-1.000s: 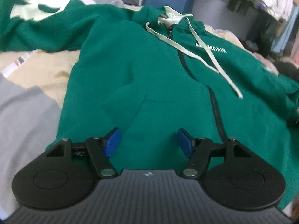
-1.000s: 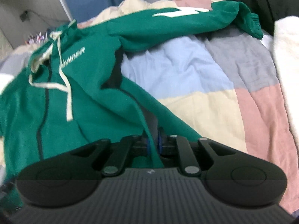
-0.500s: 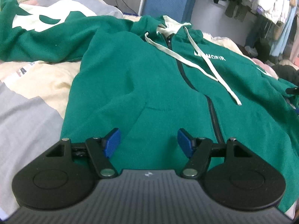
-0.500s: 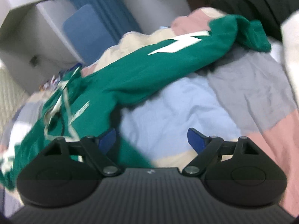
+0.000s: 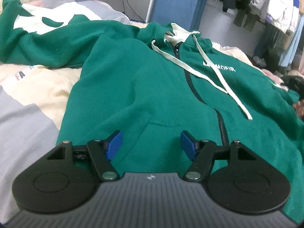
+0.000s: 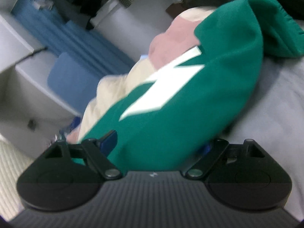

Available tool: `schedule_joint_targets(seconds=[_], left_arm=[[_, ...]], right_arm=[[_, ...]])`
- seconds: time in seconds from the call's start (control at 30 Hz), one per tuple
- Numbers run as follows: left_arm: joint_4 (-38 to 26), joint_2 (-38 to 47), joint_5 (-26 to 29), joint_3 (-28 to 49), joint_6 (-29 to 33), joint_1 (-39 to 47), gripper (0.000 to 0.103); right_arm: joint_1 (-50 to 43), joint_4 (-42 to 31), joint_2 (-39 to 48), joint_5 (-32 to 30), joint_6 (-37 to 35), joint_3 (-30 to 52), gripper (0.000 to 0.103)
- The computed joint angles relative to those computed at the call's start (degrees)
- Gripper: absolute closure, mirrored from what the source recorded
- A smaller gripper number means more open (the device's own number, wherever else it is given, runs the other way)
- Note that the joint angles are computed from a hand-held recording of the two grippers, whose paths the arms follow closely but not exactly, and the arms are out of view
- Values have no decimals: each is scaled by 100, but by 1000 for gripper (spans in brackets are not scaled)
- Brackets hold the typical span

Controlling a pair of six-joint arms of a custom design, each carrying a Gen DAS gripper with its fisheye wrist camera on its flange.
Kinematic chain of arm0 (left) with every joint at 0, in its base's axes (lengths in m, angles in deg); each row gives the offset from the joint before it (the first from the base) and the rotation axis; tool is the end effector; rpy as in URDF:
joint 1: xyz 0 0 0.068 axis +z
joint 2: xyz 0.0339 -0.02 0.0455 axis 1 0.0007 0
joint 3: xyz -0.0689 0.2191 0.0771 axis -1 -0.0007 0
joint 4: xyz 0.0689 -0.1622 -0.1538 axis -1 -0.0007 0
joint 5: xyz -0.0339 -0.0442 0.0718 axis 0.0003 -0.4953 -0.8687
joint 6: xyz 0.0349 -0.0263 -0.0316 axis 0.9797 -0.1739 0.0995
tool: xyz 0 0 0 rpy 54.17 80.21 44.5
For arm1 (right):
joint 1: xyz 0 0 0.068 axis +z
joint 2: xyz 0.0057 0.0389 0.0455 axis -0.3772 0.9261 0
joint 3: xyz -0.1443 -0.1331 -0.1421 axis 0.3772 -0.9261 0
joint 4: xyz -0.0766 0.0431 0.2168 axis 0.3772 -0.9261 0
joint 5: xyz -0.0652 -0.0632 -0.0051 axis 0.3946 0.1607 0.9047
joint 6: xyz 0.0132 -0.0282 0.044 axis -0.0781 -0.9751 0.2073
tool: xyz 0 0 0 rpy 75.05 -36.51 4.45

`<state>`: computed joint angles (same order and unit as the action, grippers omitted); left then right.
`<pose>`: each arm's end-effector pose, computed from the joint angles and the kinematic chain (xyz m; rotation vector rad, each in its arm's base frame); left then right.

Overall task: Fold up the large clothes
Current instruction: 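Grasp the sleeve cuff with the right gripper and lift it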

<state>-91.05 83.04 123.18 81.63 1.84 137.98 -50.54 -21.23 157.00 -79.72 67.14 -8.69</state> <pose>0.2018 0.1867 0.0944 0.0468 2.2707 -0.2984 0.2970 -0.1475 0.0623 0.9810 1.8899 0.4384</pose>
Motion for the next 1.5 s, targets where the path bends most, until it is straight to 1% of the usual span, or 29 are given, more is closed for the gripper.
schedule_joint_targets(seconds=[0.1,0.27,0.37,0.47,0.53,0.6,0.7,0.8,0.87,0.9,0.97,1.0,1.03,1.07,1.1,1.17,1.27,1.3,1.4,1.5], left_arm=[[278,-33,-50,-169,-25,-73,30],[535,-19,-105,-278,-211,-167,29],[639,-5,-88,-314,-314,-178,29],[780,0,-102,-359,-402,-211,29],[848,2,-97,-388,-425,-229,29],[940,-12,-130,-431,-453,-261,29],[1118,-19,-185,-506,-463,-305,29],[1297,-44,-246,-601,-474,-335,29],[1392,-52,-288,-652,-473,-357,29],[1425,-43,-306,-660,-476,-366,29],[1480,-38,-342,-679,-489,-387,29],[1508,-48,-355,-699,-499,-396,29],[1513,-55,-372,-701,-507,-407,29],[1511,-55,-373,-696,-517,-408,29],[1508,-50,-374,-690,-537,-412,29],[1396,-49,-368,-622,-573,-412,29],[1157,-23,-300,-446,-571,-368,29],[1099,-18,-243,-392,-588,-326,29],[1008,-82,-158,-297,-645,-220,29],[565,-96,6,-38,-567,-73,29]], right_arm=[[-226,-28,441,-113,233,619,16],[-562,234,828,-221,269,1170,15],[-796,246,1012,-337,330,1515,15],[-1009,315,1097,-451,341,1755,16],[-1154,434,1119,-592,490,1887,16],[-1333,554,1090,-888,639,2029,15],[-1495,439,970,-1212,508,2298,15],[-1612,773,847,-1427,335,2170,16],[-1656,665,819,-1381,-29,2094,21],[-1657,487,804,-1266,-209,2094,25],[-1696,201,883,-1015,-266,2229,48],[-1705,-17,936,-929,-250,2404,53],[-1683,-318,930,-817,-324,2580,70],[-1624,-597,798,-603,-531,2590,90],[-1559,-815,636,-383,-779,2561,93],[-1489,-894,316,-350,-1037,2418,95],[-1213,-1191,-479,-204,-1499,2176,96],[-1134,-1224,-829,-201,-1637,1956,96],[-685,-1623,-1840,-116,-2116,1700,96],[60,-2096,-2881,198,-2754,1494,96]])
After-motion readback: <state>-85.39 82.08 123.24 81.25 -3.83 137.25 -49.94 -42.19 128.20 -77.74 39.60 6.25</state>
